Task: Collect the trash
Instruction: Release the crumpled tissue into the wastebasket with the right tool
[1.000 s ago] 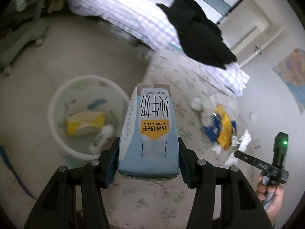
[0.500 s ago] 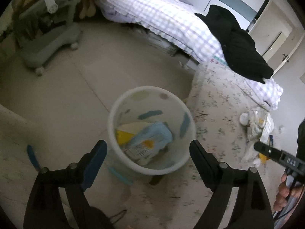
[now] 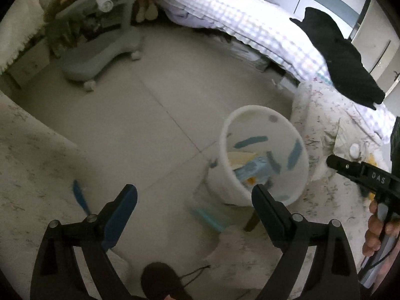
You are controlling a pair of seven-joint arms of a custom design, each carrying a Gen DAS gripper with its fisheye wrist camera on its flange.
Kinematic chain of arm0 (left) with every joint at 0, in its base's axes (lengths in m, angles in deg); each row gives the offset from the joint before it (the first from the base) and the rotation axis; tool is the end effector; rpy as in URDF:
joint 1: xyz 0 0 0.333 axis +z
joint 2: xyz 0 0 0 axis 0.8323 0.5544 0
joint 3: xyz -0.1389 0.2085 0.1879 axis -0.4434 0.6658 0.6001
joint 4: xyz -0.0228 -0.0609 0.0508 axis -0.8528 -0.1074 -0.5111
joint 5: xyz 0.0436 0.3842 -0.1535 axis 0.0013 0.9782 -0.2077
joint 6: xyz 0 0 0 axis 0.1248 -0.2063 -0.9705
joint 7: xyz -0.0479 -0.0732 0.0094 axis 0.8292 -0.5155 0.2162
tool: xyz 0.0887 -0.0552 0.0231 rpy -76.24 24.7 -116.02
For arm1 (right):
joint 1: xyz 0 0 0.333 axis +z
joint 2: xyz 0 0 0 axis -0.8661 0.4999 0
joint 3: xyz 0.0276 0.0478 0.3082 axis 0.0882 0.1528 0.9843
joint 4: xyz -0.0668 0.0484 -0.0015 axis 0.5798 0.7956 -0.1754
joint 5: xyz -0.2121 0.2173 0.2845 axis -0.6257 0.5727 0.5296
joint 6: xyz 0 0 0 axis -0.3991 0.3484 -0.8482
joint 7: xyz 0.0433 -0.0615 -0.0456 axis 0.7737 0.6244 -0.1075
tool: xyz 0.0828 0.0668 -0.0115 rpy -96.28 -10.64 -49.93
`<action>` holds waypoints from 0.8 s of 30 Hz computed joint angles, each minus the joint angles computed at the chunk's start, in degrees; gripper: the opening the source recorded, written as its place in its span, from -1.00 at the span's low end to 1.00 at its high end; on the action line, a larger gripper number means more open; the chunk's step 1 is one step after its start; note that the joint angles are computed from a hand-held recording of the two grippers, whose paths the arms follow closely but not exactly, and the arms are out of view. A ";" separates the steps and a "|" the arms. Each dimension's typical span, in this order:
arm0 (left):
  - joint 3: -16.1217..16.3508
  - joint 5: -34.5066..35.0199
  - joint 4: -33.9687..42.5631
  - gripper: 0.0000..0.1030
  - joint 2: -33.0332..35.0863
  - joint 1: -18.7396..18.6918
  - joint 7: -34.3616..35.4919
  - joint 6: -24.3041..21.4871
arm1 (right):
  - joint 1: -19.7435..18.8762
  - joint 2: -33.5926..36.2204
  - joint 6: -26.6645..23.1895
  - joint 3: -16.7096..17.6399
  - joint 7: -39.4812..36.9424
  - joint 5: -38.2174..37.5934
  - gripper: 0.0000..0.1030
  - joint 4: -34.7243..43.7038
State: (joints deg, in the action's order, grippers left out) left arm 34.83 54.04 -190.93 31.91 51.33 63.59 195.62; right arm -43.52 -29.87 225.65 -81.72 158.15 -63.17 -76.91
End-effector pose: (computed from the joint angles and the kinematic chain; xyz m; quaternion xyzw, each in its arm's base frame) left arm 0.4928 -0.0900 0.5273 -0.6342 0.7332 -0.2192 0.1104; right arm 0.4840 0.1621 0.5248 -0.5643 0.7709 -0.0173 0.2950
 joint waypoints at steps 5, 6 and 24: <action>0.83 -0.79 -0.47 0.83 -0.62 0.01 1.01 -0.42 | 1.15 2.79 1.57 0.36 -1.15 1.06 -0.17 1.83; 0.83 -0.94 -0.41 0.83 -0.66 0.03 1.09 -0.52 | 1.56 3.11 2.27 0.20 -1.66 2.04 -0.14 1.96; -0.01 -4.38 0.70 0.83 -0.99 -2.40 3.17 -2.29 | -4.66 -7.84 -1.72 3.92 8.48 -12.76 0.69 -4.00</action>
State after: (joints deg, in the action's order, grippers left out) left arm 34.82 49.66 -190.23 30.91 48.93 66.75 193.33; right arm -48.19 -37.71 223.93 -77.80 166.63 -75.93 -80.91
